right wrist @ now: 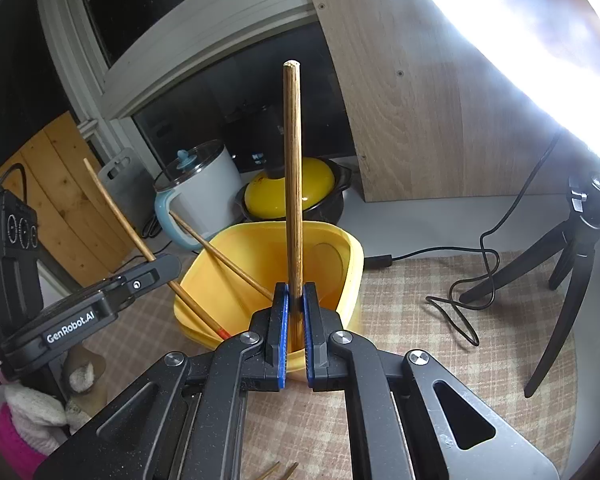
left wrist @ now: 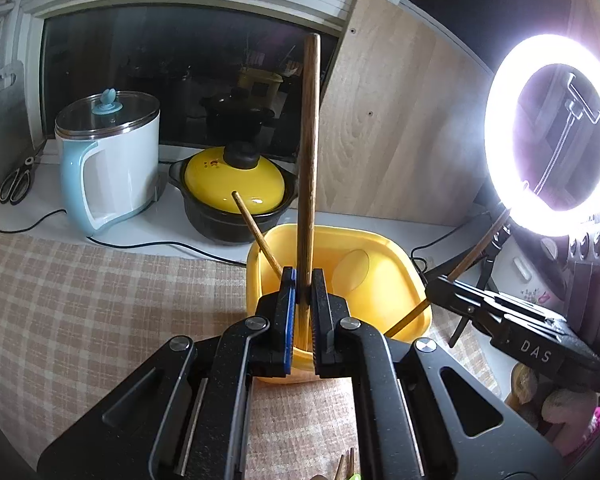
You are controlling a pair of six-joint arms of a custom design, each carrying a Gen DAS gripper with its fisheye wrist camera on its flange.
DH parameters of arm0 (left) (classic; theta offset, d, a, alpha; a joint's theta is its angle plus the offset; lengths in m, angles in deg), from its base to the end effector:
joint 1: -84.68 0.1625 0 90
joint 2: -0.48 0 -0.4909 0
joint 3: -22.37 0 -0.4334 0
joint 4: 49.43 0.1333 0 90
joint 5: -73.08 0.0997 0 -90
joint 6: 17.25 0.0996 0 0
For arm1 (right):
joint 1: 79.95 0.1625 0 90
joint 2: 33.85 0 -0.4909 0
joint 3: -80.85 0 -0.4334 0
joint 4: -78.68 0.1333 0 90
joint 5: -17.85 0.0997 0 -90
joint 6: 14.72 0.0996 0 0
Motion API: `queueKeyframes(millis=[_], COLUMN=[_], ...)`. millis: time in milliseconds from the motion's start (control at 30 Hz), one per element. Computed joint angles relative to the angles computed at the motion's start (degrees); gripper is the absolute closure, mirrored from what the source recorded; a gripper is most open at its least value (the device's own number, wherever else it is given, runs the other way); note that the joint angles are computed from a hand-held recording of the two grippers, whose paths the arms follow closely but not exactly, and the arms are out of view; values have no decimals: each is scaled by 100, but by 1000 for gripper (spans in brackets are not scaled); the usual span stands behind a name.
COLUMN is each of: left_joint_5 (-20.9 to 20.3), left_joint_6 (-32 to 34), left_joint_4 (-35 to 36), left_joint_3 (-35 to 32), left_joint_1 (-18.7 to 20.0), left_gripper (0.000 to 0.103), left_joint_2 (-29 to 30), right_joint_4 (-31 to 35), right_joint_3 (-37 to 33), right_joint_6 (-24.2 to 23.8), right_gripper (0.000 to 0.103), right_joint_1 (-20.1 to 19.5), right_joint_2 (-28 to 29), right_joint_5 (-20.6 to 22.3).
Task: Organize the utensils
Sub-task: 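Open the left tool to drop its chopstick while the right tool releases its chopstick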
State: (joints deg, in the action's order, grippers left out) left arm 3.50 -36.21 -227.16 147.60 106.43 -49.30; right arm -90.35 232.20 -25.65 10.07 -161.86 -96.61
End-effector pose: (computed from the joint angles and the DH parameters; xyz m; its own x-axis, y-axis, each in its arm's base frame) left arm -0.4422 -0.3574 0.0478 -0.6885 0.6796 -0.2533 0.7231 0.6163 -0.3119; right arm 0.0921 -0.2267 0.4088 -0.8938 0.2286 0.3858 -0.1728 0.6182 -0.7668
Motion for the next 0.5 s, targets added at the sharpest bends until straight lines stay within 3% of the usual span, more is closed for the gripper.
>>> queueKeyframes(millis=[200,267,333,400,500], left_joint_5=[213,237,287,329,386], left_joint_6=[-3,-28,-28,2,7], left_joint_4=[43,84,59,33,41], left_joint_3=[71,86,126,164,221], left_joint_1=[-134,-151,-173,-197,-238], left_gripper=[98,92,73,73,73], left_joint_2=[-53,-80,-115,-152,-231], right_joint_4=[61,103,142,70,90], right_joint_3=[-25,-28,-38,-25,-31], right_joint_6=[54,85,113,118,157], right_gripper=[98,97,83,69,67], right_joint_1=[101,142,168,251,369], right_joint_2=[-16,-44,-74,-81,-101], right_joint_5=[-123,-181,-216,-298,-418])
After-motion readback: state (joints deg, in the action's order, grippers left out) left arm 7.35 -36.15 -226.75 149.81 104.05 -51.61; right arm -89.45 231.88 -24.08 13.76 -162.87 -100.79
